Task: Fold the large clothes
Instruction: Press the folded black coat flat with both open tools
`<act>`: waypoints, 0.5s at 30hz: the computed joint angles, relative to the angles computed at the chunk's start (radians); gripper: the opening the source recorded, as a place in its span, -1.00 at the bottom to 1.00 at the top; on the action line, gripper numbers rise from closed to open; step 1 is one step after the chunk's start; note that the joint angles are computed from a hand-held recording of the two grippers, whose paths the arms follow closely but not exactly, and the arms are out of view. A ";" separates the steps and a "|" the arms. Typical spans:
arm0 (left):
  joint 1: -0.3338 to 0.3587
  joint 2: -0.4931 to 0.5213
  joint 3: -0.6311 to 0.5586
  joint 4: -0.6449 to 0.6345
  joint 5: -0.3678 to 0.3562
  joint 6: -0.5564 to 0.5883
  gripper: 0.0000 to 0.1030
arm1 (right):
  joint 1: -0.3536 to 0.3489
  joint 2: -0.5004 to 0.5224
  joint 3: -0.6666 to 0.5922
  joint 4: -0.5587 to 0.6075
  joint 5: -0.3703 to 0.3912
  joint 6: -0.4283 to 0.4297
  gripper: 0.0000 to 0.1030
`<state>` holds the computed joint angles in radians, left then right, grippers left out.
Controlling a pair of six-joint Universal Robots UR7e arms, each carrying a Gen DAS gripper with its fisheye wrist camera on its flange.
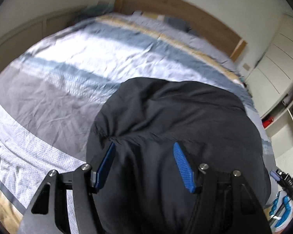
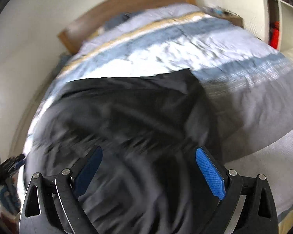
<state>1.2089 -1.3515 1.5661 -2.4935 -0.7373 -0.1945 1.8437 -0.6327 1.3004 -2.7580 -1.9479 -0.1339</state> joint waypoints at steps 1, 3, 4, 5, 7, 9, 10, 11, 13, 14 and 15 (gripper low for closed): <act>-0.012 -0.017 0.040 -0.038 -0.004 0.020 0.17 | 0.008 -0.014 0.036 -0.022 0.015 -0.015 0.86; -0.025 -0.037 0.099 -0.100 -0.007 0.056 0.17 | 0.020 -0.035 0.091 -0.051 0.023 -0.034 0.86; -0.032 -0.044 0.131 -0.132 0.004 0.076 0.17 | 0.025 -0.043 0.122 -0.072 0.027 -0.046 0.86; -0.035 -0.048 0.158 -0.162 0.012 0.097 0.17 | 0.027 -0.047 0.139 -0.083 0.026 -0.050 0.86; -0.035 -0.047 0.193 -0.207 0.016 0.130 0.17 | 0.028 -0.049 0.167 -0.092 0.010 -0.054 0.86; -0.035 -0.048 0.228 -0.253 0.024 0.163 0.17 | 0.024 -0.045 0.174 -0.087 -0.018 -0.053 0.86; -0.035 -0.050 0.243 -0.274 0.026 0.175 0.17 | 0.022 -0.045 0.179 -0.089 -0.026 -0.050 0.86; -0.035 -0.053 0.256 -0.295 0.023 0.186 0.17 | 0.019 -0.047 0.184 -0.092 -0.030 -0.050 0.86; -0.031 -0.058 0.270 -0.317 0.015 0.199 0.17 | 0.016 -0.052 0.197 -0.107 -0.043 -0.057 0.86; -0.030 -0.059 0.274 -0.322 0.012 0.201 0.17 | 0.015 -0.056 0.201 -0.109 -0.048 -0.061 0.86; -0.029 -0.062 0.278 -0.325 0.009 0.204 0.18 | 0.015 -0.058 0.204 -0.111 -0.055 -0.065 0.86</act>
